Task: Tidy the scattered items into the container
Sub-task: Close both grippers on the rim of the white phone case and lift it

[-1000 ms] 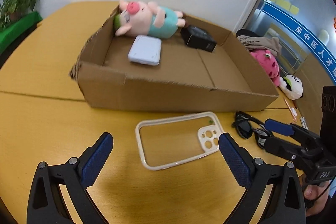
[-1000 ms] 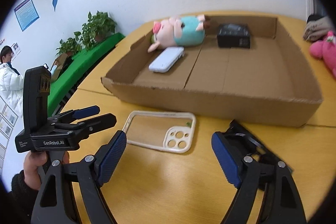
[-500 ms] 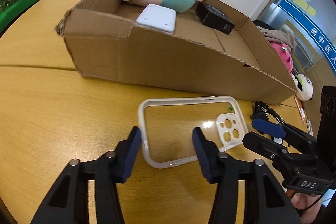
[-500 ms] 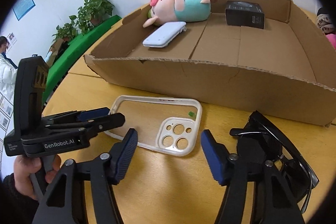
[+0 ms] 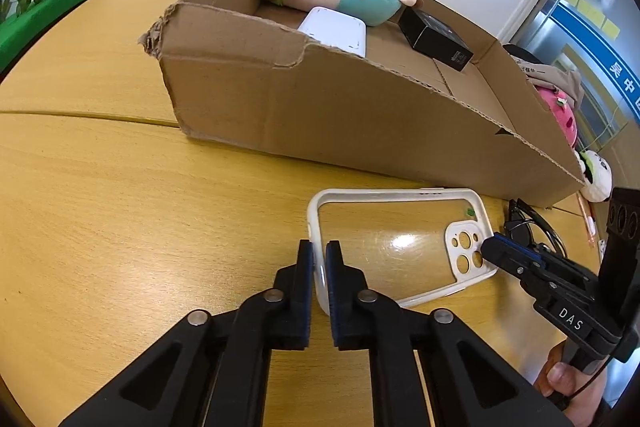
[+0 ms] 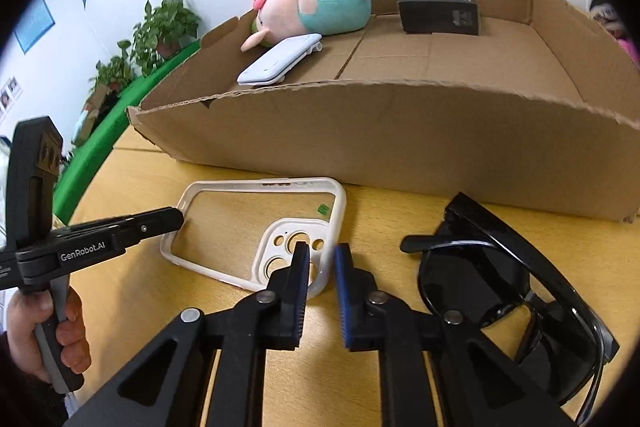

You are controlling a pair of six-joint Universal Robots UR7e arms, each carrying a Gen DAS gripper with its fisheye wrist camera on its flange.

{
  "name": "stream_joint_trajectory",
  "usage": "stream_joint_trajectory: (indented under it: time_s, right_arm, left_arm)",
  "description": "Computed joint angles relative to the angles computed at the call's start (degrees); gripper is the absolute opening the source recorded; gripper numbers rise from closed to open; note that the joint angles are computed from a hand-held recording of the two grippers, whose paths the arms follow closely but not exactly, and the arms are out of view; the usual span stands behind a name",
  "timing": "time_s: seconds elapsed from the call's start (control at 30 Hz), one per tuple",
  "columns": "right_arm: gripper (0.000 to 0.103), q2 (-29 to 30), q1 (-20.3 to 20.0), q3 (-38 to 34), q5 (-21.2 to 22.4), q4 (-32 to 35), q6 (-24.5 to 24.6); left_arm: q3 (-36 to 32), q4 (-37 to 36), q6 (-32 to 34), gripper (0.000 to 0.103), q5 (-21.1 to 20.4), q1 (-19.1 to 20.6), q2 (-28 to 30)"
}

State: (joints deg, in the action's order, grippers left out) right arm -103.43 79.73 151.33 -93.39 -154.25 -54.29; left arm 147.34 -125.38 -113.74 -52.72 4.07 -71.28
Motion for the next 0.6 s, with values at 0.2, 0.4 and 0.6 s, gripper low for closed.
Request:
stream_joint_trajectory:
  time_s: [0.2, 0.4, 0.6]
  right_arm:
    - [0.012, -1.6, -0.4, 1.3, -0.4, -1.0, -0.7]
    - [0.012, -2.5, 0.3, 2.6, -1.9, -3.0, -0.5]
    - [0.012, -1.6, 1.4, 2.9, -3.3, -4.9, -0.8]
  left_arm:
    - [-0.5, 0.4, 0.9, 0.006, 0.3, -0.2, 1.0]
    - [-0.6, 1.3, 1.3, 0.016, 0.2, -1.0, 1.0]
    - [-0.7, 2.6, 0.1, 0.062, 0.7, -1.8, 1.0]
